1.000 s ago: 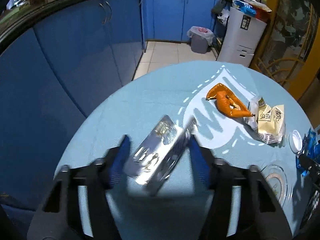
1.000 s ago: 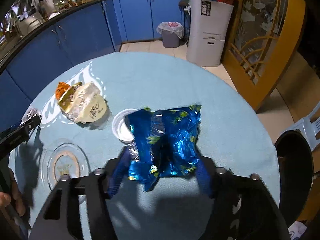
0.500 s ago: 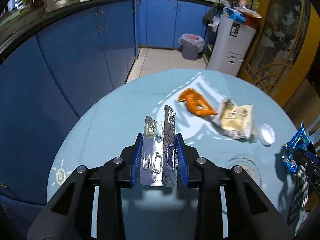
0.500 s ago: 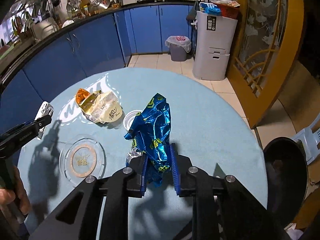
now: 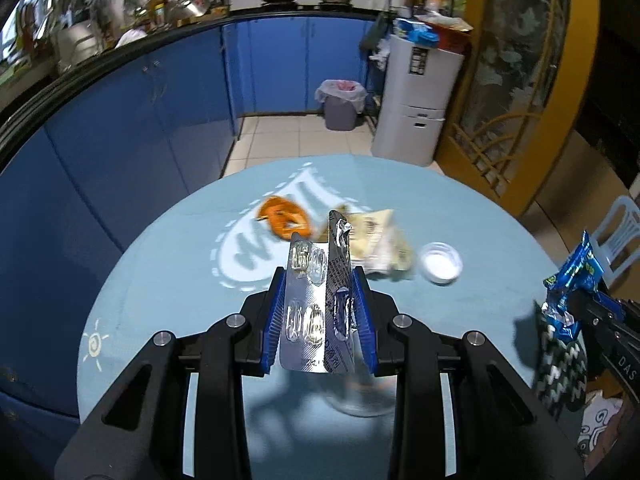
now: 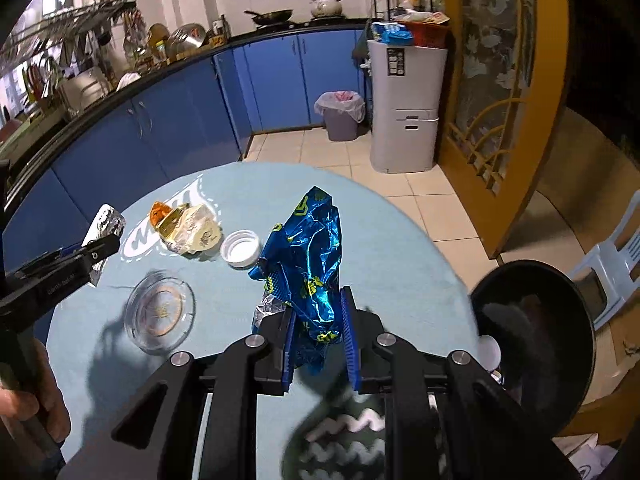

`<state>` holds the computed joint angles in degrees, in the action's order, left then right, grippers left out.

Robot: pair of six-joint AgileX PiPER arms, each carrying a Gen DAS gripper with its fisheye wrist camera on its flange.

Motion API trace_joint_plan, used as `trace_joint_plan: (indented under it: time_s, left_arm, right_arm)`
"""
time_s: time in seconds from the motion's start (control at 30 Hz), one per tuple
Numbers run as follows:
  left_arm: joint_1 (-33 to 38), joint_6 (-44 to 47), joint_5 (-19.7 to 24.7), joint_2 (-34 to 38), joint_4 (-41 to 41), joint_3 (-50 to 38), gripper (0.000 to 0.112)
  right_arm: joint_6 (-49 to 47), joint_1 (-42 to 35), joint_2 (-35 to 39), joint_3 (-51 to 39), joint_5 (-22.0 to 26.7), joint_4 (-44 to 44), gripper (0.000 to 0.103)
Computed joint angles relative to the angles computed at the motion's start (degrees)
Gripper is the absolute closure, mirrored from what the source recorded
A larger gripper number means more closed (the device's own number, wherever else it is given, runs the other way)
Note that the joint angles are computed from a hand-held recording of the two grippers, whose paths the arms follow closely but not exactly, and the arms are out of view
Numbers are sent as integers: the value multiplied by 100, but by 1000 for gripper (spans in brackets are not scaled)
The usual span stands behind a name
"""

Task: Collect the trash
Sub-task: 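Carry the blue wrapper and blister pack over the black bin with both tools, then open both tools to drop the wrapper and blister pack into the bin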

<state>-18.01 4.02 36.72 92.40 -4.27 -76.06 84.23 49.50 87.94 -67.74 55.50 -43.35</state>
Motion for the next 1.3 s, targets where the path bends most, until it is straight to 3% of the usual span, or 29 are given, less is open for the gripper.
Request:
trace_joint_plan:
  time_s: [0.3,0.67,1.03,1.3]
  left_arm:
    - [-1264,-900,134,-12,782,-142,79]
    - [-2603,-1547,568,582,1255,-967,79]
    - [-3555,-1783,1074,1543,1419,-2246,79]
    - [-4043,-1711,1569,2399,1431,-3520,79]
  right_arm:
    - [637,34,-880,959,19,-261,83]
    - [1111,-264,-2076,2161,-110,-306,83]
    - [1096,-902,-3195,3186,-270,-101,83]
    - [551,-1686,-3727,3607,-566,226,83]
